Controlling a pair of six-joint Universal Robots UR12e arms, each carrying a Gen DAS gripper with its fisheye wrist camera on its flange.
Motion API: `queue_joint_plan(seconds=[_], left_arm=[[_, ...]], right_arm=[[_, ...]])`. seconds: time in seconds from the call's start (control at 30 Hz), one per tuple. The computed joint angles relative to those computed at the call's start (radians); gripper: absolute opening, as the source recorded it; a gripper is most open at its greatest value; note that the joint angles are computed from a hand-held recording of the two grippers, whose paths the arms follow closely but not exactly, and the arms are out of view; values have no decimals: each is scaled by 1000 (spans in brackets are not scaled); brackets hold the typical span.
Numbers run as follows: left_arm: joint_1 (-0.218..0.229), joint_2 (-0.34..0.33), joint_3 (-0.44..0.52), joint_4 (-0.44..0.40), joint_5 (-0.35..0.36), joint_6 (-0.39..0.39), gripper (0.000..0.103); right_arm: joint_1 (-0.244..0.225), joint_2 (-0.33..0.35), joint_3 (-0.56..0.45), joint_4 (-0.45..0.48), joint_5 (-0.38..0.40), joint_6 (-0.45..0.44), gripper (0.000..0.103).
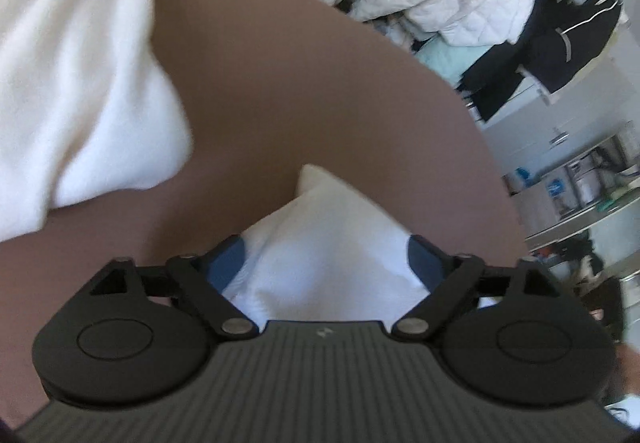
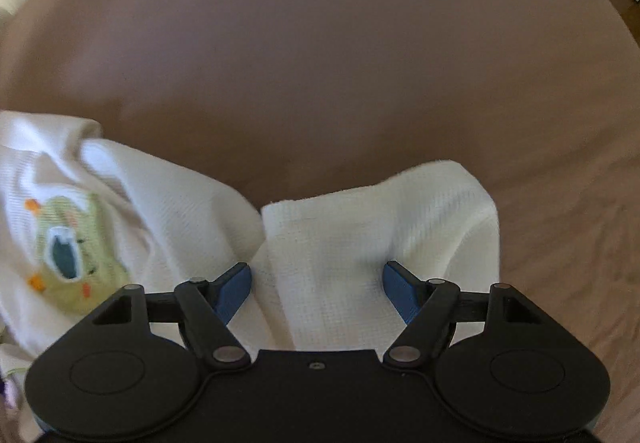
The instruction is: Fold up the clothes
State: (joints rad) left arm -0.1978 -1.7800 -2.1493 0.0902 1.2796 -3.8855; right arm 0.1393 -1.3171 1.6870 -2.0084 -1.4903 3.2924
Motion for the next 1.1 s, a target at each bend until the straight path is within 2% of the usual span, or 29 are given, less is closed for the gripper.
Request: queue_joint_plan(seconds=[0.03, 0.1, 0.13, 0.17, 0.2, 0.23, 0.27, 0.33, 0.43, 0.5, 0.6, 0.67, 0.77, 0.83, 0.87, 0.97, 1.0, 1.03, 1.1], left_arm=[[-8, -11, 12, -17, 6, 21, 99], [-48, -25, 50, -108, 90, 126, 97], [-88, -26, 80, -173, 185, 221, 90], [-127, -27, 113, -242, 290, 317, 64], [-156, -33, 135, -279, 354, 380, 49], [-168, -33, 144, -274, 377, 400, 21], [-162, -32, 135, -230, 358, 379, 10], [-148, -28, 122, -157, 295, 313, 10], [-164, -16, 128, -130, 336, 317, 10], [-174, -9, 132, -107, 356, 320, 10], [-184, -8, 129, -11, 347, 342, 10], [-194, -4, 130, 31, 350, 351, 10], [-187, 14, 113, 103, 304, 290, 10], [-183, 28, 101, 138, 276, 241, 10], [-184, 37, 89, 139, 262, 220, 10], [-188, 62, 55, 126, 212, 160, 10], [-197, 69, 54, 66, 191, 143, 10], [-205, 75, 55, 2, 168, 127, 10], [-221, 84, 62, -127, 116, 99, 11]], right_arm=[[-6, 0, 5, -10, 10, 30, 40], [-32, -9, 16, -5, 84, 135, 19], [-47, -19, 25, -13, 128, 187, 9], [-56, -31, 38, -41, 154, 209, 9], [-62, -44, 53, -82, 162, 212, 8], [-64, -62, 72, -140, 152, 209, 7], [-66, -80, 91, -202, 138, 203, 7], [-58, -120, 130, -344, 60, 153, 6], [-47, -166, 180, -574, -60, 30, 4], [-52, -201, 216, -695, -99, 27, 4], [-76, -252, 249, -748, -114, 77, 4], [-79, -277, 269, -758, -162, 82, 4], [-93, -309, 296, -804, -223, 122, 4], [-101, -331, 313, -871, -275, 167, 3], [-98, -340, 325, -923, -315, 171, 3], [-58, -351, 365, -998, -434, 62, 3], [-56, -355, 381, -990, -456, 49, 3], [-60, -363, 398, -942, -471, 55, 3], [-59, -371, 416, -805, -501, 71, 3]])
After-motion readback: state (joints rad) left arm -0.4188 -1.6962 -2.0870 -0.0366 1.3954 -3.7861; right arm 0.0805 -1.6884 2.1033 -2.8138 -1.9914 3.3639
